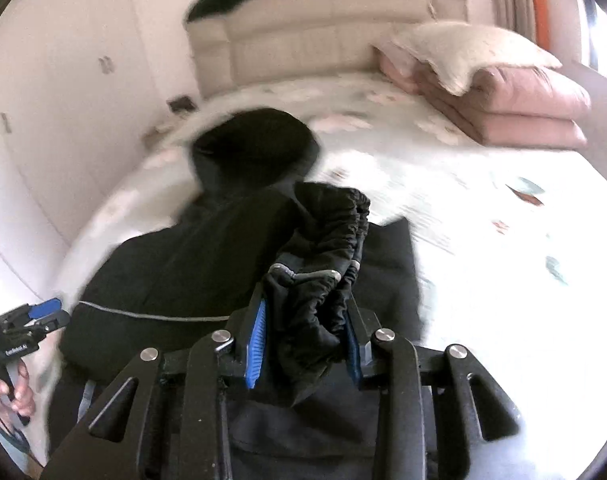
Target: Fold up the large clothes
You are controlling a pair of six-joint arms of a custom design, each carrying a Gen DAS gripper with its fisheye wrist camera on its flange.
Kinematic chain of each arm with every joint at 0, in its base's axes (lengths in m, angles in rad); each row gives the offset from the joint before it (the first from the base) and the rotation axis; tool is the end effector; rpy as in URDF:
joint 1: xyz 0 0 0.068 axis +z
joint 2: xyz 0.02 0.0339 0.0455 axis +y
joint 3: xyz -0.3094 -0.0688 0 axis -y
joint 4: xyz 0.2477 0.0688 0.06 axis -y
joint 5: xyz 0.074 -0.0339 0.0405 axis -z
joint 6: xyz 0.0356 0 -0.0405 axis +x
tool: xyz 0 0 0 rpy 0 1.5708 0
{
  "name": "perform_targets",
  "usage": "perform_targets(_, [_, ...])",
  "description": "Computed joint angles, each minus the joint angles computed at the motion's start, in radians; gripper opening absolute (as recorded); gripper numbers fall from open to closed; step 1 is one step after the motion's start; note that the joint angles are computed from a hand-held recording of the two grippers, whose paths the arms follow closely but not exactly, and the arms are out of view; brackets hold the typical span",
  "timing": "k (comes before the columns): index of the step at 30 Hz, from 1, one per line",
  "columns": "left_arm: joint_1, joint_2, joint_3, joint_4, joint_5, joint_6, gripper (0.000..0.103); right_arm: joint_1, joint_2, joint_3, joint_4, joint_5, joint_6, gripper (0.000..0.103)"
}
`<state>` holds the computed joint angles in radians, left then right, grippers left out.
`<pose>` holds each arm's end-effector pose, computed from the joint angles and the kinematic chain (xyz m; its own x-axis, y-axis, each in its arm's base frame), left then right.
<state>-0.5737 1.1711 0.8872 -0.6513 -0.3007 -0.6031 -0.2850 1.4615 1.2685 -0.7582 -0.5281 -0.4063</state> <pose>0.1891 -0.1096 0.2998 -0.7669 -0.1494 -0.6241 -0.0781 0.9870 -0.1404 0.2946 -0.0676 0.3472 -0.7027 -0.1499 -0.6956 -0.3436 0.9275 0.1473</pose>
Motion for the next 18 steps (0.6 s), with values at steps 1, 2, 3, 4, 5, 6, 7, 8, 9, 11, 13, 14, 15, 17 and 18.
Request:
perform_targets(1, [0.013, 0.062, 0.005, 0.006, 0.015, 0.002, 0.06, -0.01, 0.037, 0.0, 0.001, 0.018, -0.014, 0.037])
perform_targets(2, [0.021, 0.114, 0.003, 0.014, 0.015, 0.003, 0.06, -0.012, 0.072, -0.003, 0.002, 0.038, -0.026, 0.037])
perform_targets(3, [0.02, 0.15, 0.002, 0.017, -0.002, -0.003, 0.06, -0.014, 0.119, -0.015, 0.01, 0.065, -0.048, 0.037])
perform_targets(4, [0.022, 0.168, -0.007, 0.029, -0.008, -0.013, 0.06, -0.008, 0.158, -0.039, 0.034, 0.091, -0.059, 0.038])
perform_targets(5, [0.029, 0.153, -0.03, 0.055, -0.002, -0.021, 0.06, -0.011, 0.191, -0.067, 0.067, 0.104, -0.066, 0.038])
perform_targets(6, [0.04, 0.135, -0.046, 0.069, 0.015, -0.02, 0.06, -0.029, 0.194, -0.104, 0.093, 0.086, -0.079, 0.039])
perform_targets(7, [0.052, 0.124, -0.055, 0.073, 0.03, -0.016, 0.06, -0.046, 0.197, -0.128, 0.12, 0.052, -0.078, 0.04])
perform_targets(8, [0.063, 0.117, -0.06, 0.077, 0.042, -0.008, 0.061, -0.064, 0.203, -0.134, 0.13, 0.018, -0.076, 0.041])
perform_targets(9, [0.076, 0.103, -0.07, 0.085, 0.057, 0.009, 0.061, -0.075, 0.209, -0.123, 0.116, 0.001, -0.072, 0.041])
perform_targets(11, [0.079, 0.087, -0.07, 0.083, 0.063, 0.022, 0.06, -0.087, 0.205, -0.101, 0.071, 0.003, -0.093, 0.041])
perform_targets(13, [0.053, 0.076, -0.045, 0.043, 0.042, 0.003, 0.06, -0.094, 0.2, -0.041, -0.014, 0.016, -0.109, 0.05])
perform_targets(14, [0.041, 0.059, -0.027, 0.025, 0.028, -0.005, 0.06, -0.107, 0.178, -0.015, -0.052, -0.001, -0.106, 0.052])
perform_targets(15, [0.019, 0.033, -0.021, 0.026, 0.015, -0.014, 0.06, -0.101, 0.149, -0.014, -0.053, -0.015, -0.083, 0.056])
perform_targets(17, [0.005, 0.007, -0.004, 0.048, 0.008, -0.006, 0.061, -0.109, 0.082, 0.0, -0.053, -0.089, -0.044, 0.065])
perform_targets(18, [-0.002, 0.006, 0.011, 0.066, 0.0, -0.005, 0.061, -0.105, 0.052, 0.006, -0.049, -0.132, -0.025, 0.067])
